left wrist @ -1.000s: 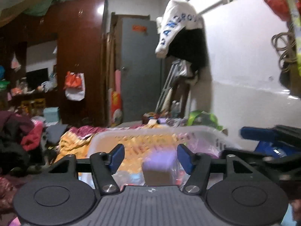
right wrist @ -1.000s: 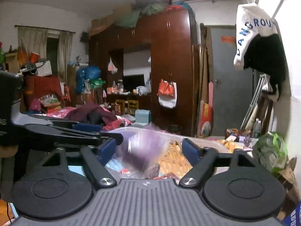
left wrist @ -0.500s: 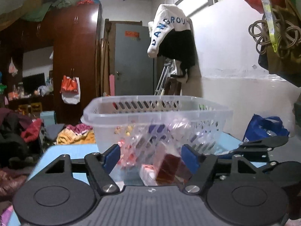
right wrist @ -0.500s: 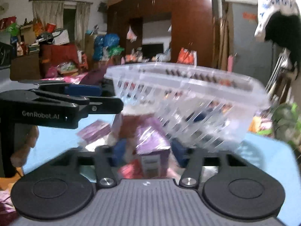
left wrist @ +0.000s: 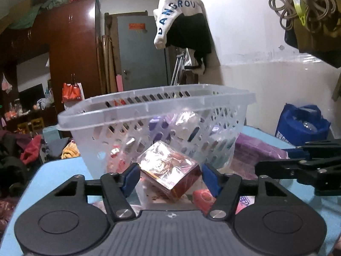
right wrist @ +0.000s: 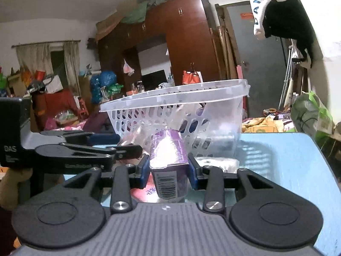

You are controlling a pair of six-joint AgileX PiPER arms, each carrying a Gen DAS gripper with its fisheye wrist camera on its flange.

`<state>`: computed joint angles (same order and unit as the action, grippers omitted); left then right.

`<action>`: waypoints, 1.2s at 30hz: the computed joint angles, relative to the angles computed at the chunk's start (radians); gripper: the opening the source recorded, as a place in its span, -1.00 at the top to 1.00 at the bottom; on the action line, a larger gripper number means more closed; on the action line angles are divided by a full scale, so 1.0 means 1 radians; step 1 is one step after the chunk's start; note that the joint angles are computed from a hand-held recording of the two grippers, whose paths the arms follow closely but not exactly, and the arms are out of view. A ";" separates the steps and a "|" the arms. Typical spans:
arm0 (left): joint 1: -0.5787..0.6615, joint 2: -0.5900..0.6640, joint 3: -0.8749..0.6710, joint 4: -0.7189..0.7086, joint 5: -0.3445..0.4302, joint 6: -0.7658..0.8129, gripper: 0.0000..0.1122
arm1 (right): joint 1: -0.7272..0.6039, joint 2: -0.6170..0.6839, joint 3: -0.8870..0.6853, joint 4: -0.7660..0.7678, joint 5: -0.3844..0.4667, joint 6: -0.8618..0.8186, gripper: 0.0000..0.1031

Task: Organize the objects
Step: 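Grasp a purple carton with the right tool while the left tool grasps a dark red box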

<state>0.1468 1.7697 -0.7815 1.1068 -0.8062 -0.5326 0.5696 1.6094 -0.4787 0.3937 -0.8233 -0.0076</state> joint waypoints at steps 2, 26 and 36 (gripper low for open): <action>-0.001 0.001 0.002 0.001 -0.004 -0.010 -0.21 | -0.003 0.024 0.019 -0.024 -0.044 0.036 0.22; 0.043 -0.020 0.096 -0.094 -0.068 0.105 -0.06 | -0.029 0.054 0.083 -0.128 -0.183 0.139 0.21; -0.030 -0.024 0.091 -0.162 0.011 0.189 -0.11 | -0.027 0.050 0.082 -0.126 -0.173 0.136 0.20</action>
